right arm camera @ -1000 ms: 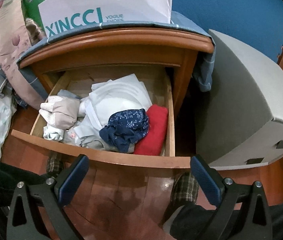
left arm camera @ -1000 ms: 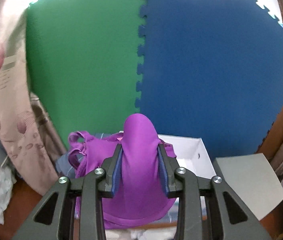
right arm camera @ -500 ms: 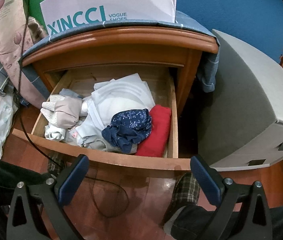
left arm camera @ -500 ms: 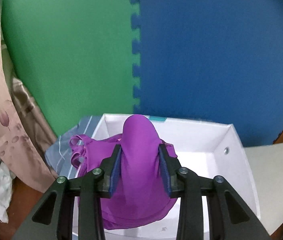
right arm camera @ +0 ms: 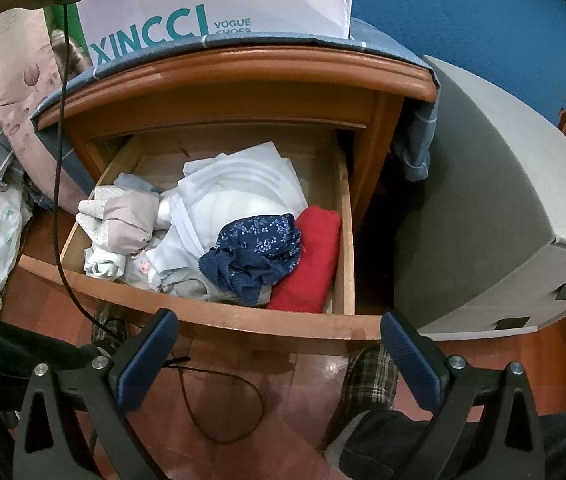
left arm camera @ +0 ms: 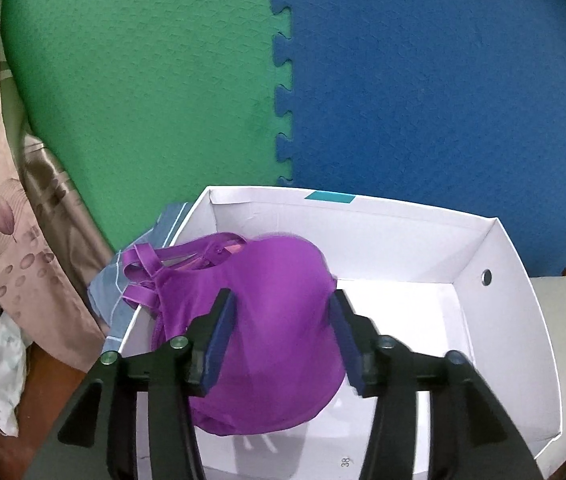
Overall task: Take underwear out of drawer
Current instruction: 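Carry the purple bra into the white XINCCI box and open the left gripper, then lower the right gripper into the drawer and grasp the navy patterned briefs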
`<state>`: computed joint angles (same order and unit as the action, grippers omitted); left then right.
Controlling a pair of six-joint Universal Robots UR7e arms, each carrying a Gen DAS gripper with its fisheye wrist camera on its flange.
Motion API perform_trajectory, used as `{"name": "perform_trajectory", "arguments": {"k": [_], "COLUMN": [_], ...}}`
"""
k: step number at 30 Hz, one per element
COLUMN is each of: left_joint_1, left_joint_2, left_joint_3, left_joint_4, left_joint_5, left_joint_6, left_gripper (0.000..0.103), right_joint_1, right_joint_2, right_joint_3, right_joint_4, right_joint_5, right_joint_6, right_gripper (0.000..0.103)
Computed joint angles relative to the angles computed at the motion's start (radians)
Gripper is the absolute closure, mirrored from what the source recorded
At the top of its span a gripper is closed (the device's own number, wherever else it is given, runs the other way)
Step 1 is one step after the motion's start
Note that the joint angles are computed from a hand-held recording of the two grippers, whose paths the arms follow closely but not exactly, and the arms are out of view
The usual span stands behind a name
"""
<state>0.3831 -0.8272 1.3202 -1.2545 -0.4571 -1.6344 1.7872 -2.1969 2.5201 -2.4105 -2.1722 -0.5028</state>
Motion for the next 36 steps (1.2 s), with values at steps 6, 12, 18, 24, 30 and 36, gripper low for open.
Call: {"name": "perform_trajectory", "arguments": {"k": [6, 12, 18, 24, 30, 36], "left_joint_1": [-0.042, -0.097, -0.197, -0.398, -0.54, -0.565], "left_joint_2": [-0.005, -0.01, -0.091, -0.255, -0.408, -0.466], "left_joint_3": [-0.016, -0.026, 0.066, 0.321, 0.566, 0.611], "left_joint_4": [0.174, 0.351, 0.456, 0.533, 0.505, 0.545], "left_joint_5": [0.057, 0.063, 0.02, -0.142, -0.346, -0.359], "left_joint_6": [-0.178, -0.314, -0.465, -0.71, -0.893, -0.979], "left_gripper": [0.017, 0.011, 0.002, 0.0, 0.0, 0.0], "right_joint_1": [-0.008, -0.008, 0.015, 0.021, 0.064, 0.046], "right_joint_2": [-0.004, -0.001, -0.008, 0.024, 0.178, 0.363], "right_joint_3": [0.012, 0.011, -0.013, -0.086, -0.082, -0.071], "right_joint_4": [-0.052, -0.086, -0.097, -0.018, -0.069, -0.142], "right_joint_5": [0.01, -0.001, 0.006, 0.059, -0.009, -0.066], "right_joint_6": [-0.029, -0.041, -0.054, -0.03, -0.056, -0.007], "right_gripper": [0.0, 0.0, 0.0, 0.0, 0.0, 0.0]}}
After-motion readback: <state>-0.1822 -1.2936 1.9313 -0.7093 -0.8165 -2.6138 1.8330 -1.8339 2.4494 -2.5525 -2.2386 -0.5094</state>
